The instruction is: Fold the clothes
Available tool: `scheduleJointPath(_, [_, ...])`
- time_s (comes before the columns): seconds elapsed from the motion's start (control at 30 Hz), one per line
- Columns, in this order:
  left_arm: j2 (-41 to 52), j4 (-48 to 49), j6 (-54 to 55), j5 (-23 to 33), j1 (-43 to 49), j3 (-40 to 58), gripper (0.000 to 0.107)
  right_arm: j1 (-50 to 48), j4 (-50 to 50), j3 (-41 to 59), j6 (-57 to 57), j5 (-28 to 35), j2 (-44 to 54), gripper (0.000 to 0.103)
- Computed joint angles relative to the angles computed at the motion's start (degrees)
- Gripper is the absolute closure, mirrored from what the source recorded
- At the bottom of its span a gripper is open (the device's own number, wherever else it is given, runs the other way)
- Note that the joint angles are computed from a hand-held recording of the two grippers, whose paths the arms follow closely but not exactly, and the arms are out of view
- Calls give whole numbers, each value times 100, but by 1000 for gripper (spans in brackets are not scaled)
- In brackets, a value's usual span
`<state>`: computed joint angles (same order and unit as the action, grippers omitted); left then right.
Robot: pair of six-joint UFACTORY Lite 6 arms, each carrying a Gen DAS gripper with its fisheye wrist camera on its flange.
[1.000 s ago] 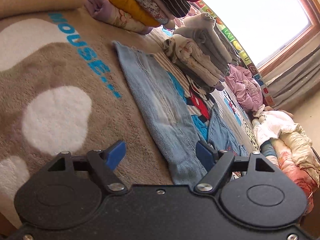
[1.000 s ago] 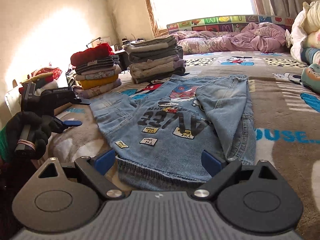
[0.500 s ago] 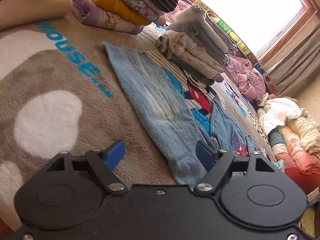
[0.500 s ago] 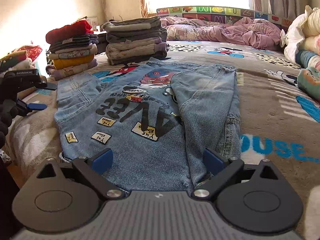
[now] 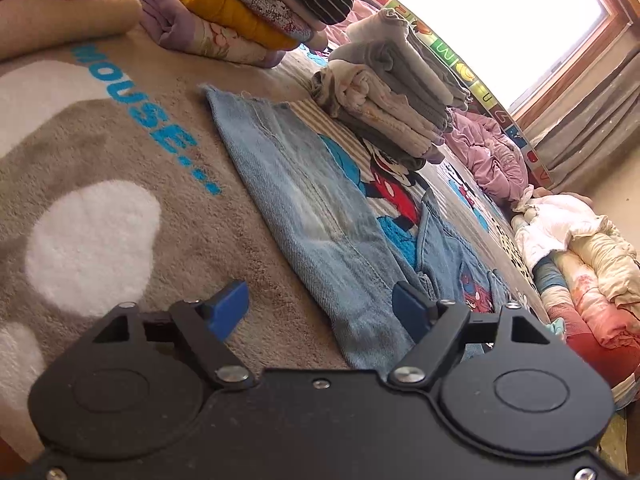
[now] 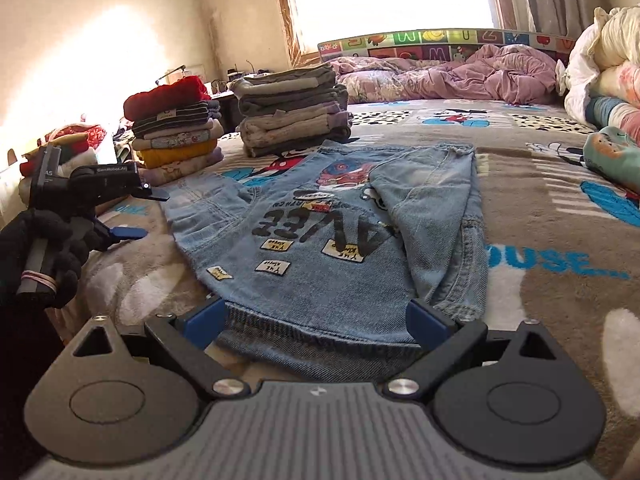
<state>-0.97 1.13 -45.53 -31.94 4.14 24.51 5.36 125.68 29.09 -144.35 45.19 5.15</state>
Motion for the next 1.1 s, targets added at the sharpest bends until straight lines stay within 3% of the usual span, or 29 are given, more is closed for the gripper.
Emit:
scheduleJointPath(0.13, [247, 179, -172, -255, 173, 100, 30, -24, -110, 50, 190, 275, 200, 7])
scheduleJointPath(0.27, [653, 373, -383, -457, 416, 400, 41, -54, -241, 102, 379, 500, 368, 7])
scheduleJointPath(0.43, [1092, 999, -1205, -698, 843, 785, 47, 18, -404, 138, 444, 744, 551, 7])
scheduleJointPath(0.5, [1351, 1127, -1277, -635, 958, 1094, 55, 100, -394, 128, 373, 731, 583, 7])
scheduleJointPath(0.57, [1574, 1160, -1292, -544, 1006, 1345, 71, 128, -376, 109, 279, 775, 619, 7])
scheduleJointPath(0.6, [1656, 1160, -1287, -519, 1013, 1440, 73, 120, -396, 116, 274, 813, 644, 7])
scheduleJointPath(0.63, [1686, 1113, -1217, -502, 983, 1498, 88, 104, -420, 128, 294, 851, 664, 7])
scheduleJointPath(0.67, [1666, 1017, -1070, -484, 900, 1533, 101, 82, -450, 145, 324, 897, 690, 7])
scheduleJointPath(0.93, [1147, -524, 1601, -760, -878, 1810, 104, -511, -874, 584, 1216, 1948, 1165, 7])
scheduleJointPath(1.1, [1554, -1278, 3024, -631, -1985, 2473, 104, -974, -1059, 984, 1898, 2555, 1678, 7])
